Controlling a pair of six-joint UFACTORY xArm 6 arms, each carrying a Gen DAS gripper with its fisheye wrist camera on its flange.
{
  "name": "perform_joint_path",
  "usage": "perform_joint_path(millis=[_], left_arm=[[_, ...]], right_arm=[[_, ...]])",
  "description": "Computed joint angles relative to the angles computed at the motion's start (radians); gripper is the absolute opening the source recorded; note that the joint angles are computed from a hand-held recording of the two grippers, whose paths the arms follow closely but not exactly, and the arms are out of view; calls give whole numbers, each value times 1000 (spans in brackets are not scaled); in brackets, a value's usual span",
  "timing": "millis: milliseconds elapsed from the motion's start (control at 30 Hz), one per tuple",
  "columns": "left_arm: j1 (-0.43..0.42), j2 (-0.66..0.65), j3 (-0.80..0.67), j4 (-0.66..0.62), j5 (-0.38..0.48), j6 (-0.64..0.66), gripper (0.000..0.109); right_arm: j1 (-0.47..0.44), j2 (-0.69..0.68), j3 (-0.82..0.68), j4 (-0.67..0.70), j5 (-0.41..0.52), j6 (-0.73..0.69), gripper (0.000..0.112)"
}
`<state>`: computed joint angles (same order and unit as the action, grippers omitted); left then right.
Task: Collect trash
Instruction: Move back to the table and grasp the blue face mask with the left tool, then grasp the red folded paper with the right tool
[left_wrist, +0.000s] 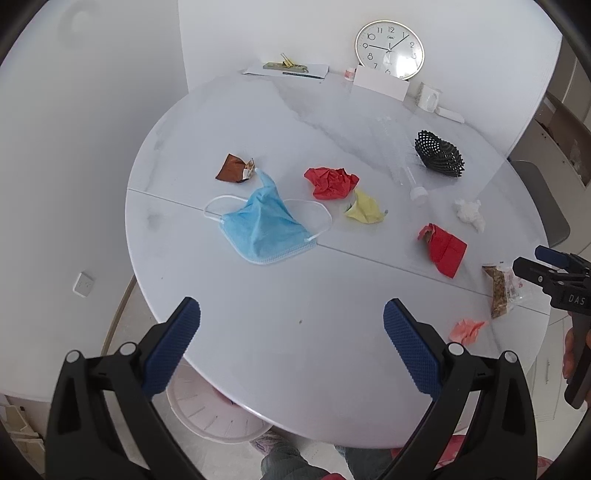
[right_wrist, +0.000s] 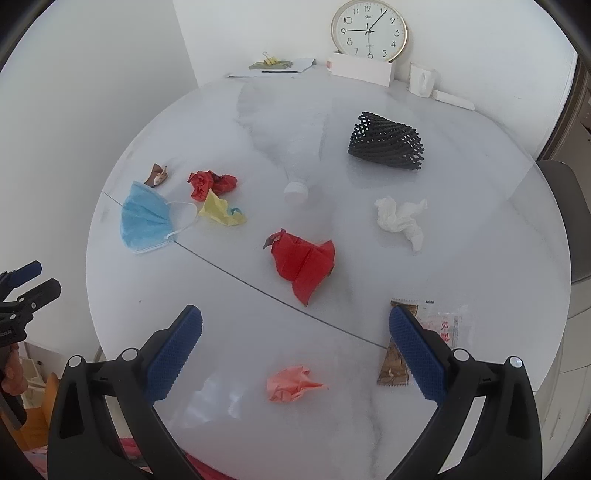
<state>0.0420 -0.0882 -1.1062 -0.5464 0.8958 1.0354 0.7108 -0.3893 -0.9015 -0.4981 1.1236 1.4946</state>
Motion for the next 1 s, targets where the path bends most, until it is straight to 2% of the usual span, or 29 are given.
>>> perform_joint_path(millis=[100, 300, 467, 633, 733, 833, 900, 967, 1000], left_arm=[[-39, 36, -21, 22, -49, -42, 95], [-85, 149, -112, 56, -90, -119, 95], [-123, 270, -198, 98, -152, -131, 95], [-151, 401, -314, 148, -152, -162, 89], [-167, 462, -362, 174, -161, -176, 78], [-175, 522, -413, 208, -145, -202, 55], [-178, 552, -440, 235, -127, -221, 31], [-176, 569, -457, 232, -109, -220, 21], [-174, 572, -462, 224, -100, -215, 20]], right_arm=[[-56, -7, 33, 23, -59, -49, 101], [-141, 26, 62, 69, -148, -110, 101], [-183, 67, 72, 111, -203, -97, 101], [-195, 108, 61, 115, -215, -49, 101], [-203, 141, 51, 116, -221, -12, 101], [-215, 172, 49, 121, -242, 49, 101], [-222, 193, 42, 124, -246, 80, 101], [-229, 221, 26, 129, -238, 114, 101], [-232, 233, 20, 130, -237, 126, 101]])
